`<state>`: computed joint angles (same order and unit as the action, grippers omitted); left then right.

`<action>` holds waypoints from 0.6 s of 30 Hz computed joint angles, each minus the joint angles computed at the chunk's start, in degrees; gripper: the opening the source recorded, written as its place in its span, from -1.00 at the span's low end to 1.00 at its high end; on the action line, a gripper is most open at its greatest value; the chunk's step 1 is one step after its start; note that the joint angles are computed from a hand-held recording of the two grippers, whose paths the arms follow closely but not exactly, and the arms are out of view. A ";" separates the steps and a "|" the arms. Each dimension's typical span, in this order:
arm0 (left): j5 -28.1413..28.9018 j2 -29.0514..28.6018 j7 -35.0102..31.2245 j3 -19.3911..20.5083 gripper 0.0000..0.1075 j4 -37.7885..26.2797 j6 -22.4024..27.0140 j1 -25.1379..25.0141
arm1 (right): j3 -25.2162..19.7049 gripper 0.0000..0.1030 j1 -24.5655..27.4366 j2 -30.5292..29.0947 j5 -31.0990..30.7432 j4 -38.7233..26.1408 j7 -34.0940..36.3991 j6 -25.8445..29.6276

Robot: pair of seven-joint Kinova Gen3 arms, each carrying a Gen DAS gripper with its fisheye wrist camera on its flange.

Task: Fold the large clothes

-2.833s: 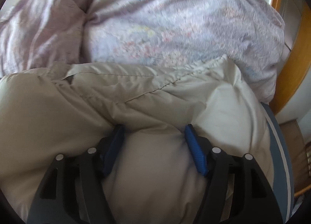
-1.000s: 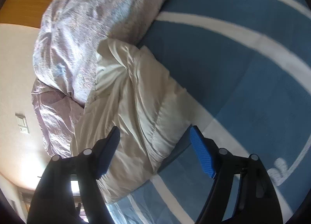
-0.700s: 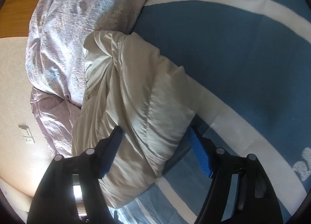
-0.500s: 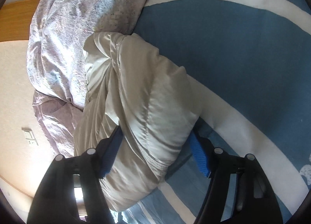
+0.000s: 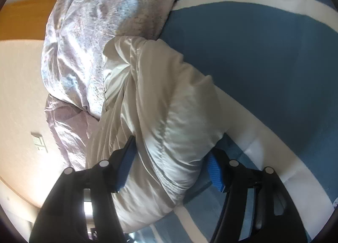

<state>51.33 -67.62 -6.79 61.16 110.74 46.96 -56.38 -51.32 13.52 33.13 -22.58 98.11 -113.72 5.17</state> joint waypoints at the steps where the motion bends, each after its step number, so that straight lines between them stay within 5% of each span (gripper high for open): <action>1: -0.14 -0.21 0.46 -0.03 0.57 -0.18 0.21 -0.26 | 0.54 0.19 -0.64 -0.17 0.07 0.03 -0.11 -0.45; 4: 0.20 -1.21 1.84 -0.17 0.50 0.00 -0.05 -0.72 | -1.95 -0.09 0.74 1.03 1.19 0.97 -0.54 -3.24; 7: 1.20 -1.97 3.10 0.08 0.10 0.94 -0.40 -0.76 | -2.84 -0.36 1.18 0.84 3.79 1.44 -1.97 -4.38; 12: 4.42 -2.81 1.38 0.14 -0.46 5.30 -6.42 1.84 | -1.73 -0.50 -0.20 -0.10 7.74 1.37 -4.85 -5.58; 18: 2.06 -1.53 0.91 -0.30 -0.58 4.86 -8.34 2.88 | -2.20 -0.57 0.24 -0.72 13.47 2.27 -7.41 -7.42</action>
